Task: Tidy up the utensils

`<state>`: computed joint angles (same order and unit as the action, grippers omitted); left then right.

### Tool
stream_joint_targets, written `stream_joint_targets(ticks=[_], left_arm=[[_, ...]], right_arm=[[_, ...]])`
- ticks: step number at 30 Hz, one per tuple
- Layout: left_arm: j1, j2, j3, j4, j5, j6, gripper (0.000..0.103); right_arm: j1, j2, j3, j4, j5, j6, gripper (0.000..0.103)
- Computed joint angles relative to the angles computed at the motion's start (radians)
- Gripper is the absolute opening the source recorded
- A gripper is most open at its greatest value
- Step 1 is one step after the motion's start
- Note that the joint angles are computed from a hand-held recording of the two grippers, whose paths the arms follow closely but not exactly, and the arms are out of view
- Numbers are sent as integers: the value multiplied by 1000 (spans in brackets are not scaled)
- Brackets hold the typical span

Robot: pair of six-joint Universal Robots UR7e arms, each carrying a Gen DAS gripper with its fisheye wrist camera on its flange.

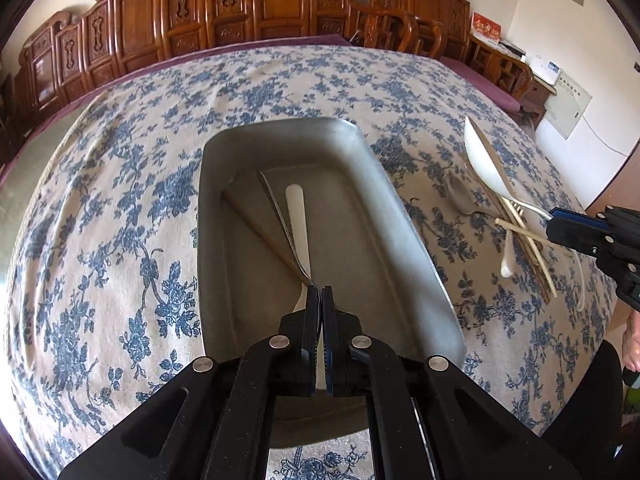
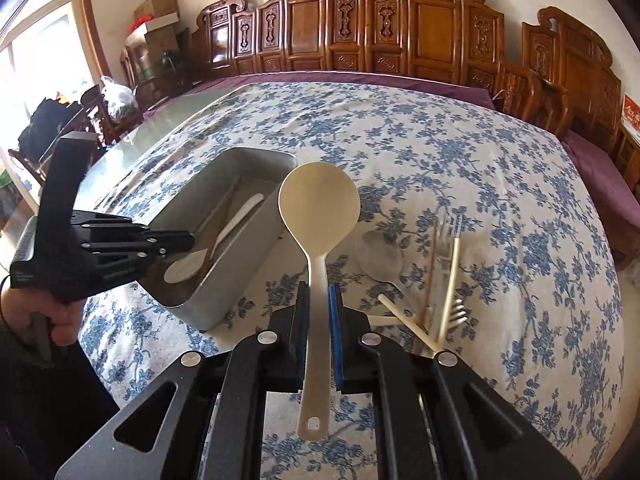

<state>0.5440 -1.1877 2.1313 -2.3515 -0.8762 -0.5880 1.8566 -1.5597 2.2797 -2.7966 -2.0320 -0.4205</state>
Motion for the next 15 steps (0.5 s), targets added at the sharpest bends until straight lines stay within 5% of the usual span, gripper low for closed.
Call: stream_joint_targets(ticks=[11,15], left_arm=[[28,3,-14,16,-11,-28,2],[9,-3,-11,35,42,-37,2]], right_arm=[[26,38,-19,-16,-24,10,11],[36,45,-25,-13,-34,18,11]])
